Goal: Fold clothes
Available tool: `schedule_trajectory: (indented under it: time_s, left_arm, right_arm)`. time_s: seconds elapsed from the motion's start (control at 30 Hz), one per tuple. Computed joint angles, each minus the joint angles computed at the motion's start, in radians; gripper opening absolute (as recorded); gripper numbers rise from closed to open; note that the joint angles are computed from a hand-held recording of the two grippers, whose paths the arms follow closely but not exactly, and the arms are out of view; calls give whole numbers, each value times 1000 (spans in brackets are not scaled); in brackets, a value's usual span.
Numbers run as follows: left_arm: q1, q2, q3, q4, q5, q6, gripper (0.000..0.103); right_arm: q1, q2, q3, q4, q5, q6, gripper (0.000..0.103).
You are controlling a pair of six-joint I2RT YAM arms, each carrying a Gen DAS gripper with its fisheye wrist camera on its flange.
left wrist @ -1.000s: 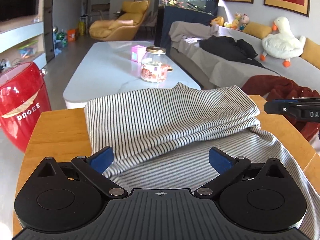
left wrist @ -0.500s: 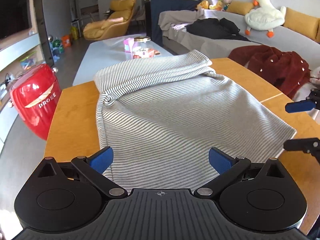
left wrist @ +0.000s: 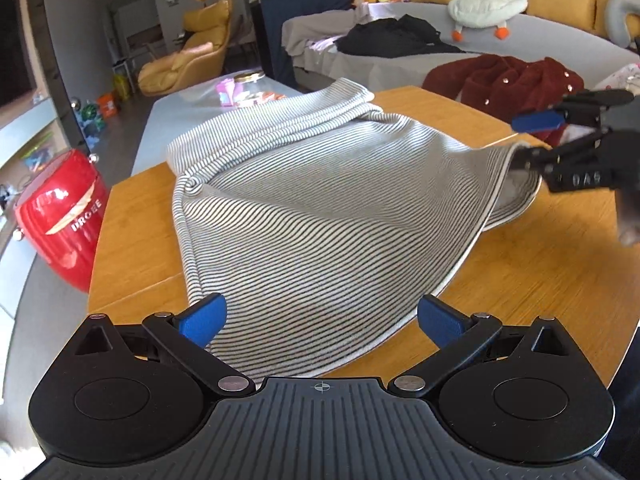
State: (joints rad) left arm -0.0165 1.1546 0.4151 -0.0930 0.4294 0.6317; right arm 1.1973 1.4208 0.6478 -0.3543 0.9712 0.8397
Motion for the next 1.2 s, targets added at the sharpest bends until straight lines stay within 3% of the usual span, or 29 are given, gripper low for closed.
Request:
schedule_trajectory:
  time_s: [0.1,0.2,0.33,0.57,0.77,0.9,1.0,1.07,1.13,1.2]
  left_arm:
    - [4,30,-20,79,-81,3,103]
    - [24,88,-15,183,-169,-56,103]
    - [88,141,34,243,-228,-177,103]
    - [209,109,143,192,-149,-312,103]
    - [217,-8,120,65,2,-241,103]
    - [170,-89,67,-80,133,-92,103]
    - [52,-139,-10,-133,143,-2,103]
    - [-60,-165,-79,-81,67,24,103]
    - [-216,-167,-170,69,-114,23,103]
    - [-280,-167,-258,269,-213,9,103]
  right_arm:
    - [-19,-21,-12,-12,-2,0,61]
    - [-31,-14,-30,-21,-22,9,61]
    - [-38,-17,-50,-84,-23,52,61]
    - [-74,-153,-31,-253,74,55,61]
    - [-103,-226,9,-294,124,-24,61]
    - [-85,-205,2,-335,98,42,61]
    - [-72,-170,-13,-349,77,98,61]
    - [-72,-177,-26,-342,71,118,61]
    - [-77,-190,-32,-335,72,122,61]
    - [-68,-199,-32,-357,83,140,61]
